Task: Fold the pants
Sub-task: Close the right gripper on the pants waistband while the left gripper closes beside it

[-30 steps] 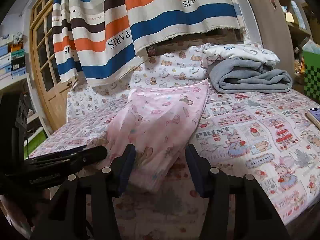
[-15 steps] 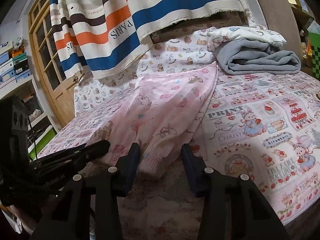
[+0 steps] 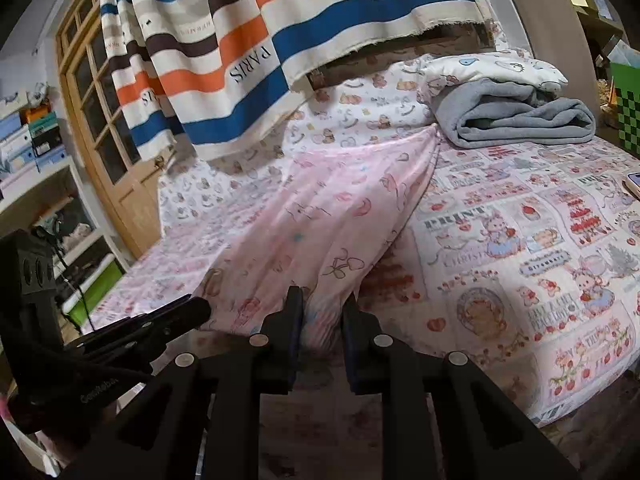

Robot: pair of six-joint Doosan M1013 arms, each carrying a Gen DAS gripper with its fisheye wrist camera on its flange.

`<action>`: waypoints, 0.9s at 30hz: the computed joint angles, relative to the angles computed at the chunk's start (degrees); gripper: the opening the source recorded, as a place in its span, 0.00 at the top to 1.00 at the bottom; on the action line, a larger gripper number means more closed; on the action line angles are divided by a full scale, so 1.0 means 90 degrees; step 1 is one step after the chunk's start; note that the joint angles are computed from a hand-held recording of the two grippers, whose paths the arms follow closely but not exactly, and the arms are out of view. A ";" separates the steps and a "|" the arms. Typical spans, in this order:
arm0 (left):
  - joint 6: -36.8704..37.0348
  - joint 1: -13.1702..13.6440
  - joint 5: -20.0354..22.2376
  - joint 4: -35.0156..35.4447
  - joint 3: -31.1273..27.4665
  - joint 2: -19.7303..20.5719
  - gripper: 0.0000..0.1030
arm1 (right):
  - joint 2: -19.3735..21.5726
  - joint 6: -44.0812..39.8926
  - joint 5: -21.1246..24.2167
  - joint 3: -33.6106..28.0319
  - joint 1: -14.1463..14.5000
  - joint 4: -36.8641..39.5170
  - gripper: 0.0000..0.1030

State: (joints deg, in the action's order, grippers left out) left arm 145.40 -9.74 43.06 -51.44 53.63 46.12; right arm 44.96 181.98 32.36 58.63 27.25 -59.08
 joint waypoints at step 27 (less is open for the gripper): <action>-0.0445 0.0101 0.1586 -0.0053 -0.1624 0.0755 0.96 | -0.0047 -0.3562 -0.0777 -0.0133 -0.0118 0.0956 0.61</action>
